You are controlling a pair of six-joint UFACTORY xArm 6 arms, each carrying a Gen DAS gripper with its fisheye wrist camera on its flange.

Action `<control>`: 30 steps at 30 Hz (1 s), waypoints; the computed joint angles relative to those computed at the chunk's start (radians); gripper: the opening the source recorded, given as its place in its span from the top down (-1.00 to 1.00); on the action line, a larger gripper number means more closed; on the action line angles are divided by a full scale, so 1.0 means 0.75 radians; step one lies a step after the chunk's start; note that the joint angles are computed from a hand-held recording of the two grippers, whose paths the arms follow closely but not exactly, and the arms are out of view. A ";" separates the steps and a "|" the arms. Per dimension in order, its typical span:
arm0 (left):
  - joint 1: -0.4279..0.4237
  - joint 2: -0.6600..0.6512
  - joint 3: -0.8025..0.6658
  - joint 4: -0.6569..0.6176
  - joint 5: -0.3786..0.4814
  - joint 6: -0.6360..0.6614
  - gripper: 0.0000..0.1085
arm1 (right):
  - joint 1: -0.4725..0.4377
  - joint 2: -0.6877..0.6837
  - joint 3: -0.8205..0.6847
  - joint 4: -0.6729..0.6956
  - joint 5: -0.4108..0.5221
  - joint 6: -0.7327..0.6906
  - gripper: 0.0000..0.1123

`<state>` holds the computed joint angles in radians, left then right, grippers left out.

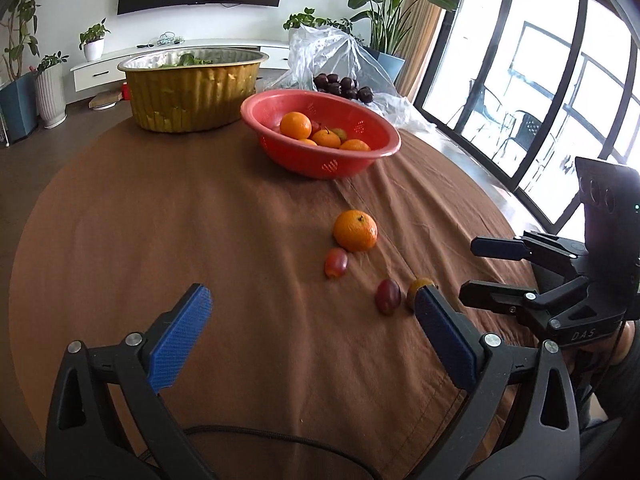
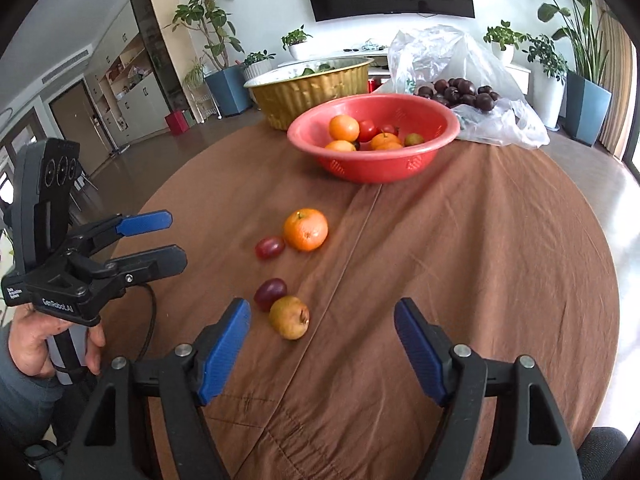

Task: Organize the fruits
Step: 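Move both tools back to the remaining fruit on the cloth, then grasp the brown pear with the right tool while the left tool grasps a dark red plum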

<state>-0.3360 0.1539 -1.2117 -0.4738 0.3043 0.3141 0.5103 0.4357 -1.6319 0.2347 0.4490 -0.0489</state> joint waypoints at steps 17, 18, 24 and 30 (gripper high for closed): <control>-0.009 -0.007 0.018 0.188 0.103 -0.182 -0.89 | 0.027 0.131 -0.164 -0.054 0.149 -0.035 0.21; -0.007 -0.003 0.009 0.188 0.113 -0.181 -0.89 | 0.027 0.138 -0.173 -0.062 0.159 -0.035 0.22; -0.008 0.020 -0.024 0.214 0.133 -0.191 -0.89 | 0.034 0.148 -0.179 -0.074 0.166 -0.053 0.41; -0.018 0.052 -0.061 0.231 0.156 -0.193 -0.89 | 0.029 0.135 -0.161 -0.034 0.151 -0.069 0.48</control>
